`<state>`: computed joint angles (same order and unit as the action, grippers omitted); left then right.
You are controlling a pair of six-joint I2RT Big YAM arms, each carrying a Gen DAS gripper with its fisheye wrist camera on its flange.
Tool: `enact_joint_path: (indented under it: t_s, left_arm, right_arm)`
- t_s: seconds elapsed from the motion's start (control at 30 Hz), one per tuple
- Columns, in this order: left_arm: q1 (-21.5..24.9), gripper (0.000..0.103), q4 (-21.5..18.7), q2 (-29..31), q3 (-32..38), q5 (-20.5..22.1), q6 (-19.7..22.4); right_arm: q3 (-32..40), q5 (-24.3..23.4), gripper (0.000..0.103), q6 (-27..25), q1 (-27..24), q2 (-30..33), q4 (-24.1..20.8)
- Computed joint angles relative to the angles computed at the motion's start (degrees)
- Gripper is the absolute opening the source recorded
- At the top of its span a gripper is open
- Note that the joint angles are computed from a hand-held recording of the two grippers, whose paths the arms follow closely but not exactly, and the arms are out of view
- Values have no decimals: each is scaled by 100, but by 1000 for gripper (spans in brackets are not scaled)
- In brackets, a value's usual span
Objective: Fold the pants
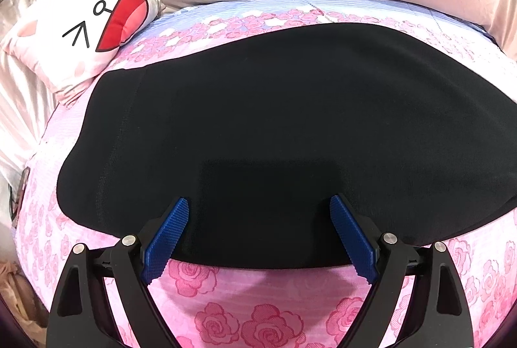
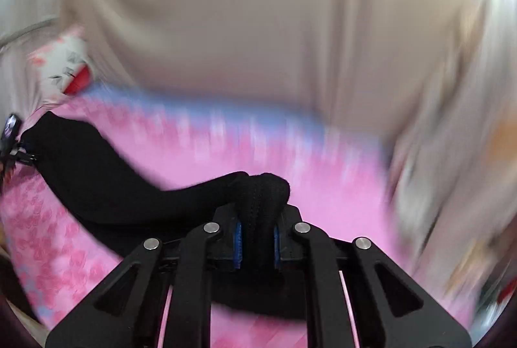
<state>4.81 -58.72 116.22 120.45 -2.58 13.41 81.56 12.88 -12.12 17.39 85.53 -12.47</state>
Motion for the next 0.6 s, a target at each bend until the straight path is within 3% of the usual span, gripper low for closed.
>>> enact_joint_path:
  t_s: [0.03,0.07,0.13,0.17,0.23,0.27,0.4,0.43,0.5,0.57,0.6]
  left_arm:
    - [-6,87,36,-16,-34,-24,-1]
    - [-7,87,75,-35,-71,-34,-12]
    - [3,87,101,-53,-108,-4,-54]
    - [14,87,94,-52,-107,30,-86]
    - [26,87,54,-27,-62,65,-92]
    - [26,87,32,-11,-33,63,-78]
    - [-10,87,-38,47,83,-63,22]
    - [-16,87,-44,58,101,-87,19]
    - [-35,87,-42,56,100,-148,-3]
    - [-39,87,-39,46,87,-173,-35]
    - [-37,87,-35,36,70,-172,-46]
  right_arm:
    - [-215,170,17,-451,74,-126,105]
    - [-334,313,24,-577,97,-171,-25]
    - [-692,773,59,-412,82,-170,-470]
    - [-892,1259,79,-254,90,-105,-895]
    - [-1212,1731,79,182,69,-53,-1752]
    - [-1362,1706,79,519,33,-128,-1888]
    - [-1681,777,80,2369,-223,-640,-1806]
    - [-1539,296,80,2945,-349,-620,-1829]
    - [-1282,-467,80,3648,-543,-512,-1835]
    - [-1075,-1280,81,4146,-675,-323,-1457]
    - [-937,-1460,89,4267,-718,-180,-1477]
